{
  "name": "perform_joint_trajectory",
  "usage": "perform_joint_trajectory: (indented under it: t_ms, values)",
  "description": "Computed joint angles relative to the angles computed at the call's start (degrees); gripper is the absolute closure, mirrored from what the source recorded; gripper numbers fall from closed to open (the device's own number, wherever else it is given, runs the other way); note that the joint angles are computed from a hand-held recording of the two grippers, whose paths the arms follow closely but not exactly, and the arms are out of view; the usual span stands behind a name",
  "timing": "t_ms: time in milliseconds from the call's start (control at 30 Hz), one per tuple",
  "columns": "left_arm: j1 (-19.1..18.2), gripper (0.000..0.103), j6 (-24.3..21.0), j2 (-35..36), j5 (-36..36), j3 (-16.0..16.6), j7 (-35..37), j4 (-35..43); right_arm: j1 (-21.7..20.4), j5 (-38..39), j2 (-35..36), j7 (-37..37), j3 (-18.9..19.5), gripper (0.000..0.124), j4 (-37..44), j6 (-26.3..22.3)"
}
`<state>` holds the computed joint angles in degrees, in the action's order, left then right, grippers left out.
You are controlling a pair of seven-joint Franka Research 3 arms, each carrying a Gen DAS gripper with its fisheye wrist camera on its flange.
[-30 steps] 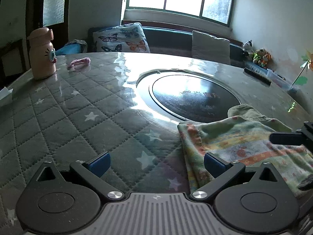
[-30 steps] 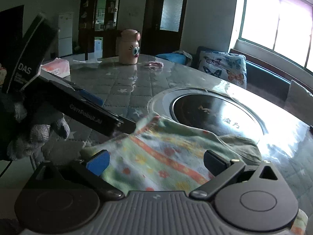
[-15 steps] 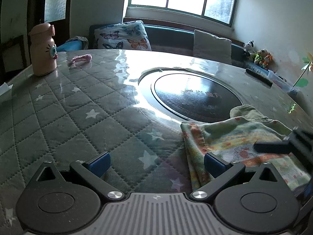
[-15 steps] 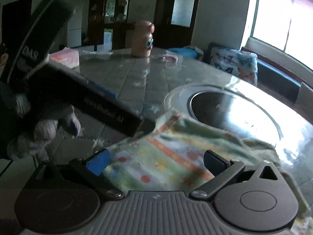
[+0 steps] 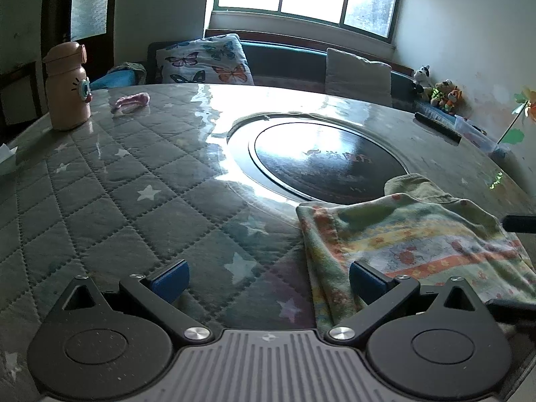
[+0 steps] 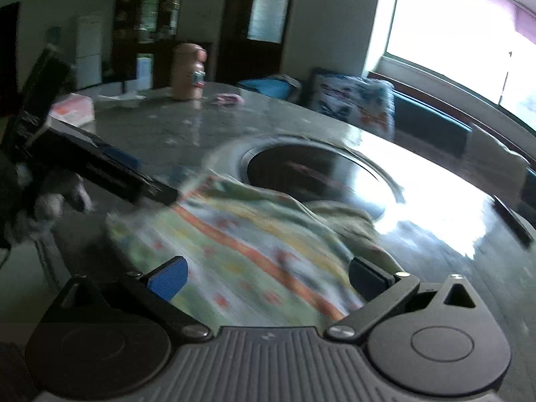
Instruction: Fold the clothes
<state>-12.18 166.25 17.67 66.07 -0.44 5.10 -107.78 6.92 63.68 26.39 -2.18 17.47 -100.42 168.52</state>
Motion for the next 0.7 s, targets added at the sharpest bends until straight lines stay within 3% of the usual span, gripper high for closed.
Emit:
perform_joint_trajectory:
  t_ms: [167,233,433,567,700]
  values:
    - [-0.3,0.0,-0.7,0.3,-0.4,-0.1,0.5,0.3,0.5,-3.7,0.1,5.3,-2.4,0.021,-2.3,2.6]
    - [-0.4,0.0,-1.0,0.4,-0.5,-0.2,0.9,0.4,-1.5,-2.1,0.1,4.5,-0.5,0.021,-2.9,2.8]
    - [-0.5,0.0,-1.2,0.2,-0.4,-0.1,0.9,0.1,-3.4,0.6,-1.3,3.8,0.3,0.021,-4.3,4.9]
    - [-0.5,0.0,-1.6,0.1,-0.2,-0.2,0.7,0.2,-1.2,-4.9,-0.9,10.4,-3.1,0.021,-5.5,6.8]
    - [-0.5,0.0,-2.0,0.0,-0.5,-0.5,1.1,0.1,-4.6,-4.7,-1.4,11.6,-0.6,0.021,-5.4,4.9]
